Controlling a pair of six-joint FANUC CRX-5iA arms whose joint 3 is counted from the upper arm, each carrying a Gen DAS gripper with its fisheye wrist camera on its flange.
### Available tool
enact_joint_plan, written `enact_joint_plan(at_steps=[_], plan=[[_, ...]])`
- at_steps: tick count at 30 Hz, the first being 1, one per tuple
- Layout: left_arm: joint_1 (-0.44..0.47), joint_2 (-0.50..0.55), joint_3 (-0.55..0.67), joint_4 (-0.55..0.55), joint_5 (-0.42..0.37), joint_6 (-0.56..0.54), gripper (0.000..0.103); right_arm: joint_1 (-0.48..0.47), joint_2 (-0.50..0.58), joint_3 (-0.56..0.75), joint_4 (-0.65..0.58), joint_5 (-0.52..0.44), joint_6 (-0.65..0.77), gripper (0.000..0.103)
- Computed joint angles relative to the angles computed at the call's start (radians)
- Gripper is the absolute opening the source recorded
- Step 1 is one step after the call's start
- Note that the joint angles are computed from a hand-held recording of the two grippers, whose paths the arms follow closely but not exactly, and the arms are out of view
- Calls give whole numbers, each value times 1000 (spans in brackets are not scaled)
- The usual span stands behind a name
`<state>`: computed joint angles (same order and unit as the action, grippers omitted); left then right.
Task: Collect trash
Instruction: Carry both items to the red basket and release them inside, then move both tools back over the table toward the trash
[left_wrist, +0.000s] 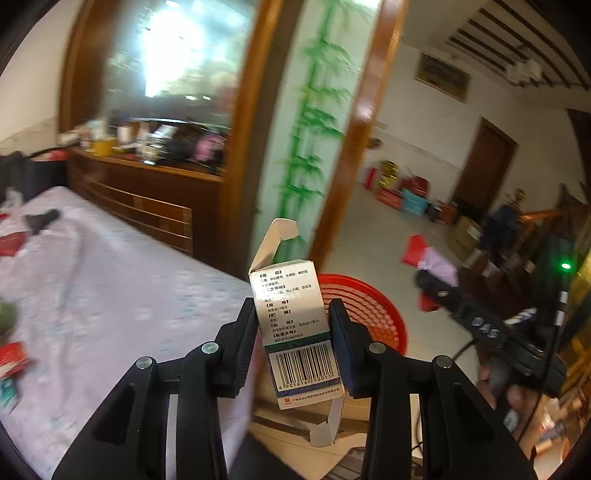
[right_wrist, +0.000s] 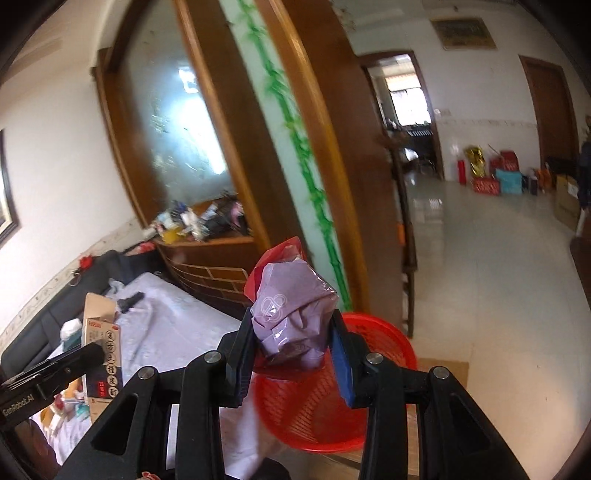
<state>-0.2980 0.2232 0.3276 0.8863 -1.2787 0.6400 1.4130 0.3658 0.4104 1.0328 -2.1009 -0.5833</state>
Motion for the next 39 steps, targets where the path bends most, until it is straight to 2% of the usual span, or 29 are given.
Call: enact_joint_plan(at_steps=[4, 8, 12, 19, 20, 21, 22, 25, 26, 27, 32, 34, 36, 39], plan=[[-58, 67, 59, -37, -52, 16, 38, 20, -132, -187, -99, 77, -166, 40], [-99, 125, 109, -66, -103, 39, 38, 39, -237, -331, -149, 163, -285, 40], [-132, 153, 145, -117, -122, 58, 38, 58, -289, -408, -170, 203, -373, 40], [-161, 217, 191, -150, -127, 115, 38, 53, -308, -435, -196, 221, -402, 41], [-162, 217, 188, -157, -115, 123, 39, 49, -309, -437, -195, 230, -403, 42], [-164, 221, 194, -172, -108, 138, 47, 48, -310, -439, -193, 234, -406, 42], [-163, 230, 205, -177, -115, 148, 51, 48, -308, -437, -196, 231, -407, 44], [-137, 225, 189, -142, -123, 142, 55, 54, -313, -446, -180, 236, -431, 63], [-122, 217, 181, -125, -129, 134, 59, 58, -307, -437, -172, 221, -438, 66], [-110, 209, 178, -122, -124, 137, 66, 59, -297, -424, -165, 204, -432, 66], [8, 67, 46, -87, -6, 95, 80, 39, -206, -306, -78, 177, -284, 76], [68, 20, 13, -82, 34, 93, 81, 11, -137, -217, -23, 185, -177, 86], [126, -22, -18, -86, 70, 88, 82, -14, -76, -137, 26, 211, -80, 88], [227, -86, -62, -110, 143, 108, 82, -56, 11, -22, 100, 309, 78, 90]])
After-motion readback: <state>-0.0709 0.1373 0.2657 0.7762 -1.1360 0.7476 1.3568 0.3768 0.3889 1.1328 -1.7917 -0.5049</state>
